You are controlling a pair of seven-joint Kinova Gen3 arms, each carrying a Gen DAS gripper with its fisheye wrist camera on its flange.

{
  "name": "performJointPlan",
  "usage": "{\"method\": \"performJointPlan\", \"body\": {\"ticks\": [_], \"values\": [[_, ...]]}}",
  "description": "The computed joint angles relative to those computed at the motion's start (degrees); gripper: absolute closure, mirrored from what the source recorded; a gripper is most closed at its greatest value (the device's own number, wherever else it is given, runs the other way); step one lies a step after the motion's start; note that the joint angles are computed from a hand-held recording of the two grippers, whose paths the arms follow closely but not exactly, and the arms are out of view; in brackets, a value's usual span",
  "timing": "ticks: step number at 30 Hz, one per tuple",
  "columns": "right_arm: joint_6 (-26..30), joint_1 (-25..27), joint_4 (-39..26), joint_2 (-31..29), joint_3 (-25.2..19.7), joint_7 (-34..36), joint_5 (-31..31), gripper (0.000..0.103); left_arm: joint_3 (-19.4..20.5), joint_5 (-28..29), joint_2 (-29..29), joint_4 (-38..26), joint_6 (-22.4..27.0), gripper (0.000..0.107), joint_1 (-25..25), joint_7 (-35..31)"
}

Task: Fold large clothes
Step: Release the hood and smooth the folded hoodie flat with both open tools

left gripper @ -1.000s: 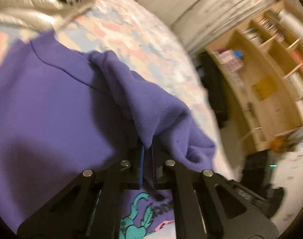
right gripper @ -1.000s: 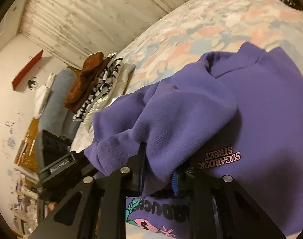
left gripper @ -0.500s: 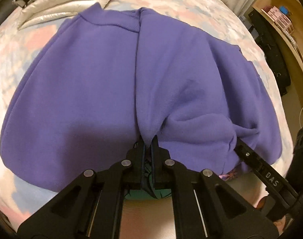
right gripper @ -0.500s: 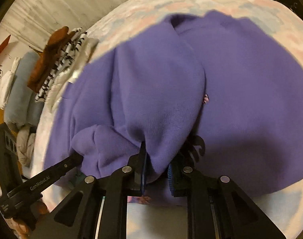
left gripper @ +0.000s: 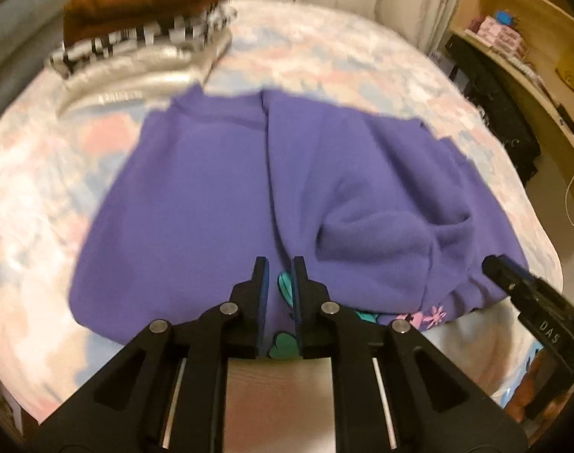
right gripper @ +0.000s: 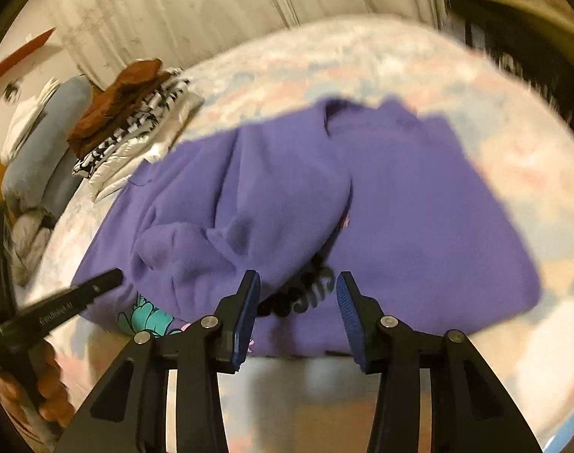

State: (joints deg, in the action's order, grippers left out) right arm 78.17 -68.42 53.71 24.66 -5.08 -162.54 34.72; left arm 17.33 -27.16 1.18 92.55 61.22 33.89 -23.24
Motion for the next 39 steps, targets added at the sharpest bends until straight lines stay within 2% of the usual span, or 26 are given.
{"method": "performJointPlan", "body": {"ticks": [2, 5, 7, 11, 15, 18, 20, 23, 30, 34, 39], "values": [[1.3, -1.5, -2.0, 0.3, 0.4, 1.8, 2.8, 0.065, 0.4, -2.0, -0.9, 0.0, -0.4, 0.098, 0.4, 0.2], [1.8, -0.3, -8.2, 3.2, -1.7, 8.3, 5.0, 0.073, 0.6, -3.7, 0.4, -1.6, -2.2, 0.098, 0.3, -1.6], [1.0, 0.3, -10.9, 4.5, -0.8, 11.9, 3.3, 0.082, 0.1, -5.2, 1.7, -2.3, -4.7, 0.098, 0.4, -2.5], [1.8, 2.6, -19.2, 9.8, 1.4, 17.9, -2.2, 0.085, -1.9, -6.7, 6.0, -4.9, -8.5, 0.099, 1.0, -4.5], [4.2, 2.7, -22.9, 13.5, 6.3, 20.7, -5.5, 0.089, -4.6, -5.3, 11.3, -8.8, -7.5, 0.1, 2.5, -7.9], [5.2, 2.6, -19.9, 14.4, 9.7, 17.9, -5.9, 0.096, -7.2, -5.1, 13.5, -9.2, -5.4, 0.1, 4.2, -7.2], [3.3, 3.9, -14.7, 12.3, 8.0, 14.2, -5.8, 0.098, -8.3, -3.9, 13.5, -7.6, -6.2, 0.103, 4.1, -7.5], [-0.9, 5.7, -8.3, 9.1, 4.3, 11.3, -3.9, 0.099, -8.7, -2.6, 11.5, -3.6, -10.6, 0.103, 3.1, -7.9], [0.5, 5.1, -8.6, 8.6, 4.1, 12.1, -3.1, 0.099, -8.3, 0.1, 9.3, -1.5, -13.3, 0.103, 1.1, -8.5], [2.6, 4.6, -11.9, 8.4, 3.0, 11.9, -1.9, 0.098, -7.6, 0.1, 7.7, -2.0, -11.7, 0.103, 1.0, -8.1], [0.8, 4.4, -14.4, 7.3, 1.9, 12.3, -3.8, 0.095, -6.0, -2.7, 6.2, -3.3, -9.0, 0.103, 2.3, -6.8]]}}
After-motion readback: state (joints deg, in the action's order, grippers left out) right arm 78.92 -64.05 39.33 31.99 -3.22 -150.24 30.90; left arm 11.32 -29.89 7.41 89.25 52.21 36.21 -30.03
